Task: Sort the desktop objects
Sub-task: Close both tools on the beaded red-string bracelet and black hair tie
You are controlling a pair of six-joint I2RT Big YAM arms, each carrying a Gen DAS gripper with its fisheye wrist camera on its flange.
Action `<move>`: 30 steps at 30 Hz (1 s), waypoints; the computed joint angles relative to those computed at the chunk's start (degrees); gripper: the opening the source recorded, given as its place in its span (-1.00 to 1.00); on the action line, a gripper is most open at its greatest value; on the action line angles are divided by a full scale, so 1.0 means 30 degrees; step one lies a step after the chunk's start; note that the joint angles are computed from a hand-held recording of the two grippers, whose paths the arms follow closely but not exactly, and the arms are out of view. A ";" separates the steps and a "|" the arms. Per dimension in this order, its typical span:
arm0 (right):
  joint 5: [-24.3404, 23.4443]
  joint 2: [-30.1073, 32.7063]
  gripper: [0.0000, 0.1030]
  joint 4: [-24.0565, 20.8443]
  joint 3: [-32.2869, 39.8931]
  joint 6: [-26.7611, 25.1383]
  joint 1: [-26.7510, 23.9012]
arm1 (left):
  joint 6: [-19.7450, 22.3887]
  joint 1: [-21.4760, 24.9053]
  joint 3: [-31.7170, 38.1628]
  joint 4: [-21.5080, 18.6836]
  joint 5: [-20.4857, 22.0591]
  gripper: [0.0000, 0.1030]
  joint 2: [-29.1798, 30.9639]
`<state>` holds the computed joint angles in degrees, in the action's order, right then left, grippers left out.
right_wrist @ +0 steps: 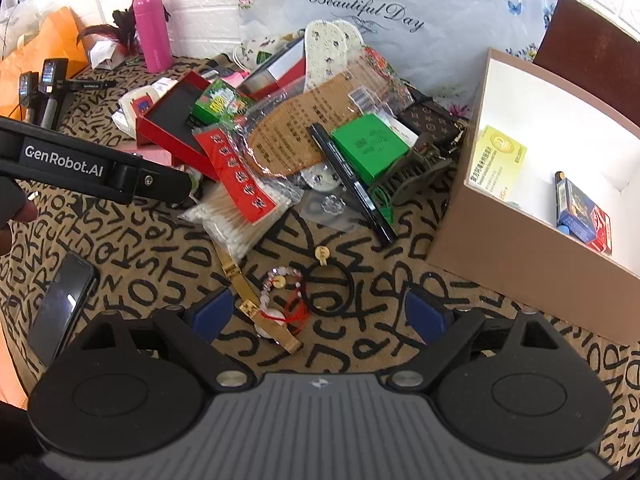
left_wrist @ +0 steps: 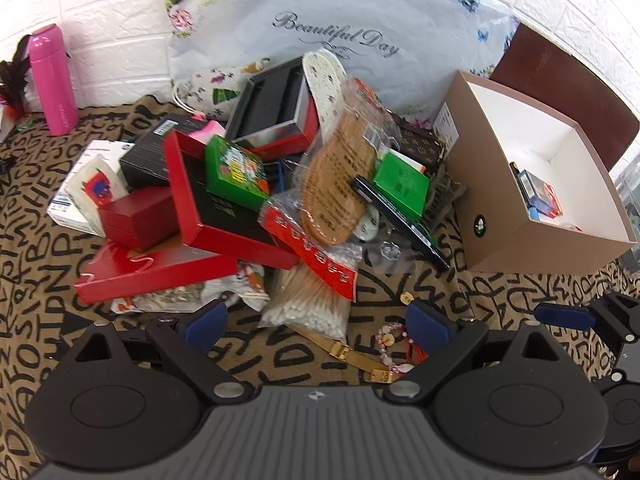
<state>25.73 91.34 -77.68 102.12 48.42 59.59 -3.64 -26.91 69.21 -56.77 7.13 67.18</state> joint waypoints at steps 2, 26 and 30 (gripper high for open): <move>-0.0099 -0.0100 0.76 -0.0096 -0.0185 0.0009 -0.0043 | -0.0247 -0.0255 0.0436 -0.0758 0.0078 0.91 0.0024; -0.1703 -0.0620 0.75 0.0770 -0.2132 0.0229 -0.1318 | -0.0809 -0.2151 0.0478 -0.1372 0.0743 0.82 0.1962; -0.1838 -0.0652 0.75 0.1017 -0.2386 0.0184 -0.1519 | -0.0459 -0.2278 0.0450 -0.1307 0.1054 0.74 0.2212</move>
